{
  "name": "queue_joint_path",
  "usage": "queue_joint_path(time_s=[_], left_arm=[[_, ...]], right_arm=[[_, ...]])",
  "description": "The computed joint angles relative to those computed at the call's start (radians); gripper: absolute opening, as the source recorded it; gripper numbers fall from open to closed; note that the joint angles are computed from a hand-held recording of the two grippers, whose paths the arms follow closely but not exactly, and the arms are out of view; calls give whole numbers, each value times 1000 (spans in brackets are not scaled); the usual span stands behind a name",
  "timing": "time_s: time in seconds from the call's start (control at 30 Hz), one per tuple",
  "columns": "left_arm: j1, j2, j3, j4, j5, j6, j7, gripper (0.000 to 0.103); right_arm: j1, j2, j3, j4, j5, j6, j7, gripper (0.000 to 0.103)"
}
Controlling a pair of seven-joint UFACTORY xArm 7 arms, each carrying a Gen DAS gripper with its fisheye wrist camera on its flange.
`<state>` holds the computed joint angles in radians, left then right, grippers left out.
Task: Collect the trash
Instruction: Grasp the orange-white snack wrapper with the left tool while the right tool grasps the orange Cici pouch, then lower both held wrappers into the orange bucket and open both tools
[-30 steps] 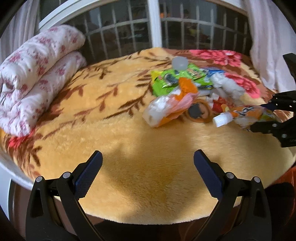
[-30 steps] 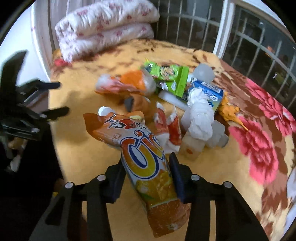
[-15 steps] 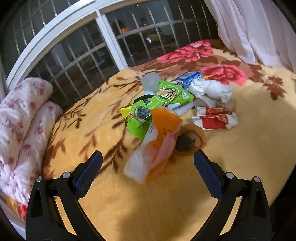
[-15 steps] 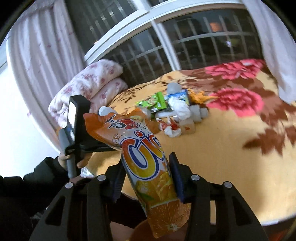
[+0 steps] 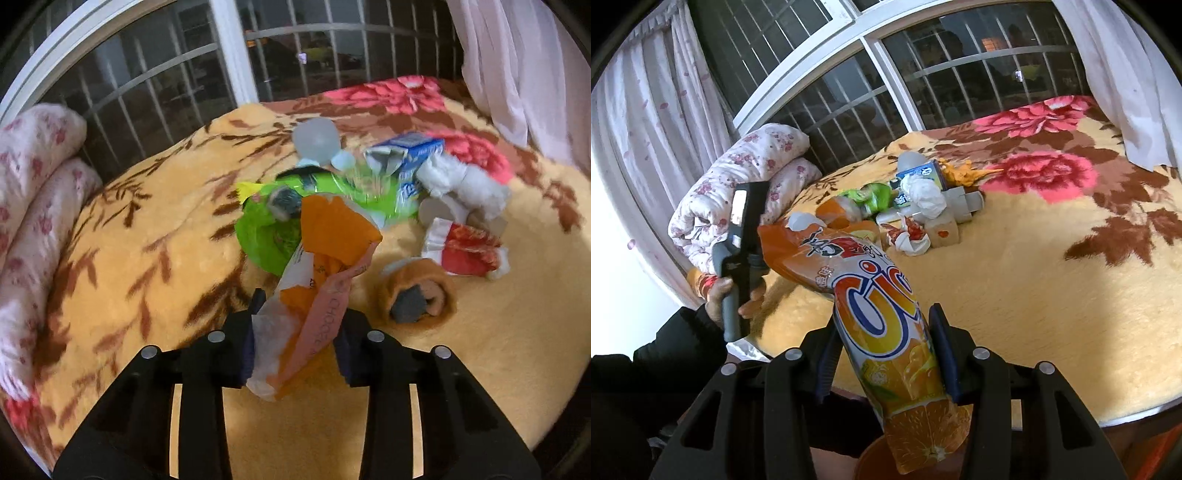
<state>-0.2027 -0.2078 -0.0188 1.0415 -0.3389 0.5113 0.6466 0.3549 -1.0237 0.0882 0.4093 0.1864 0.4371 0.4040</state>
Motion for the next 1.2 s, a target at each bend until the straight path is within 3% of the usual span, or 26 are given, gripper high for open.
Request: queue_joint_path(time_s=[0.17, 0.37, 0.5, 0.7, 0.9, 1.0, 1.17, 1.2], left_arm=[[-24, -170, 58, -61, -128, 100, 48, 33], [-61, -439, 87, -198, -130, 181, 36, 33], [-86, -634, 84, -323, -98, 250, 17, 33], [-134, -854, 84, -492, -49, 408, 0, 33], [-150, -914, 66, -609, -9, 517, 13, 33], [-138, -907, 36, -652, 24, 520, 13, 33], [-118, -872, 28, -699, 76, 539, 15, 34], [-115, -845, 28, -699, 79, 537, 12, 40]], right_arm=[[2, -39, 30, -1, -6, 14, 25, 45], [23, -107, 90, -2, -20, 86, 75, 45], [30, -182, 137, -12, -32, 183, 137, 45], [46, -345, 218, -43, -48, 422, 269, 45], [98, -436, 260, -103, -18, 562, 382, 46], [125, -386, 269, -123, -3, 573, 404, 46], [195, -236, 262, -158, 27, 449, 408, 46], [203, -205, 250, -163, 27, 421, 404, 46]])
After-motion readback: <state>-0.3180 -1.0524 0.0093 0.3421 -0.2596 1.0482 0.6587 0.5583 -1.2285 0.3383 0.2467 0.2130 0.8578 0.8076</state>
